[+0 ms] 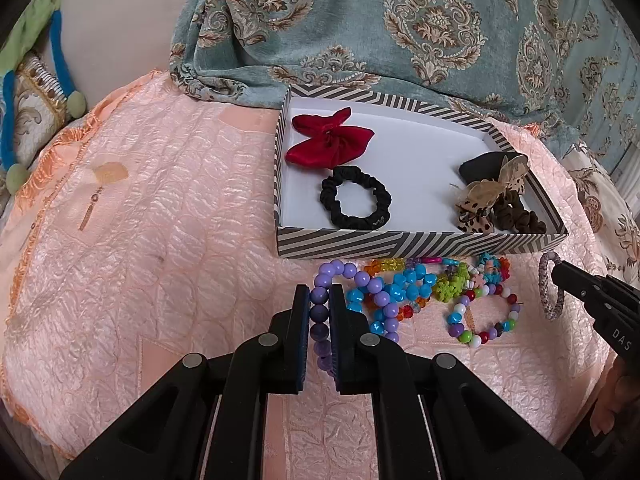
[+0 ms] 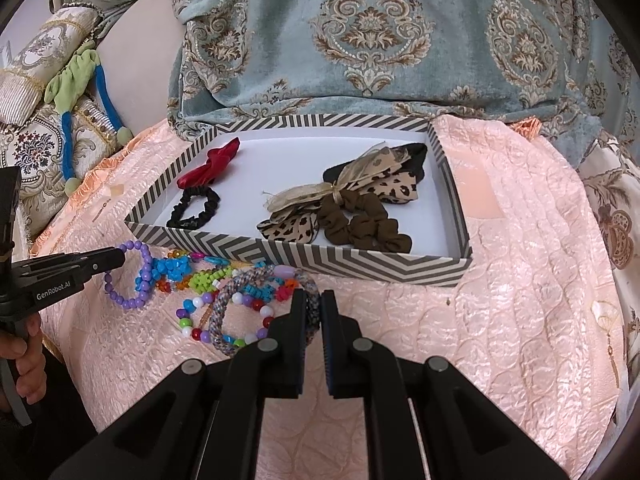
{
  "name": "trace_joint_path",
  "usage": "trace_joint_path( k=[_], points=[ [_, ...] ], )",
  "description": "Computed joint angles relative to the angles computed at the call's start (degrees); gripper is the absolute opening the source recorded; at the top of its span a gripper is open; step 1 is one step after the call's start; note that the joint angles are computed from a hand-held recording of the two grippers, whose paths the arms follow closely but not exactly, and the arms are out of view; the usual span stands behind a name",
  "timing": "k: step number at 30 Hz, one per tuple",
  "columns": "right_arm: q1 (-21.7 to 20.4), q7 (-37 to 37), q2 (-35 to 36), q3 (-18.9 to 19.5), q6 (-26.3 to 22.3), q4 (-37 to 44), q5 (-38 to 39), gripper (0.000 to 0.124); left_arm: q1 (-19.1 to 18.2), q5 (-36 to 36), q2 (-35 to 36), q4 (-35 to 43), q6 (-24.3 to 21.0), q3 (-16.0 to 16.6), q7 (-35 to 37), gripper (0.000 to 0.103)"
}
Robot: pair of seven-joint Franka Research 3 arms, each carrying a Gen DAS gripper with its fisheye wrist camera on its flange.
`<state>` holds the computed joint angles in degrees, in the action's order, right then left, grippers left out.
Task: Organize jewelry
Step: 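Lift both bracelets and carry them over the striped box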
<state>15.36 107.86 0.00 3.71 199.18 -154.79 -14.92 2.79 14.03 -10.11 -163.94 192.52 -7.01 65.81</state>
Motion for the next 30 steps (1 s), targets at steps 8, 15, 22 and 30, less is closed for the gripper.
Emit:
trace_joint_path(
  k=[8,15,22,30],
  points=[
    [0.4,-1.5,-0.1,0.2,-0.4,0.0,1.6,0.007,0.3,-0.2,0.0,0.1,-0.2,-0.5,0.1,0.0],
    [0.7,-2.9,-0.2,0.2,-0.2,-0.2,2.8,0.007,1.4,-1.1,-0.1,0.1,-0.4,-2.1,0.9,0.0],
    [0.9,-3.1,-0.4,0.1,-0.3,-0.3,3.2,0.007,1.7,-1.7,-0.1,0.0,-0.2,-2.5,1.4,0.0],
    [1.2,-4.0,-1.4,-0.2,2.7,-1.1,3.8,0.007,-4.9,4.1,-3.2,-1.0,1.4,5.3,-1.7,0.0]
  ],
)
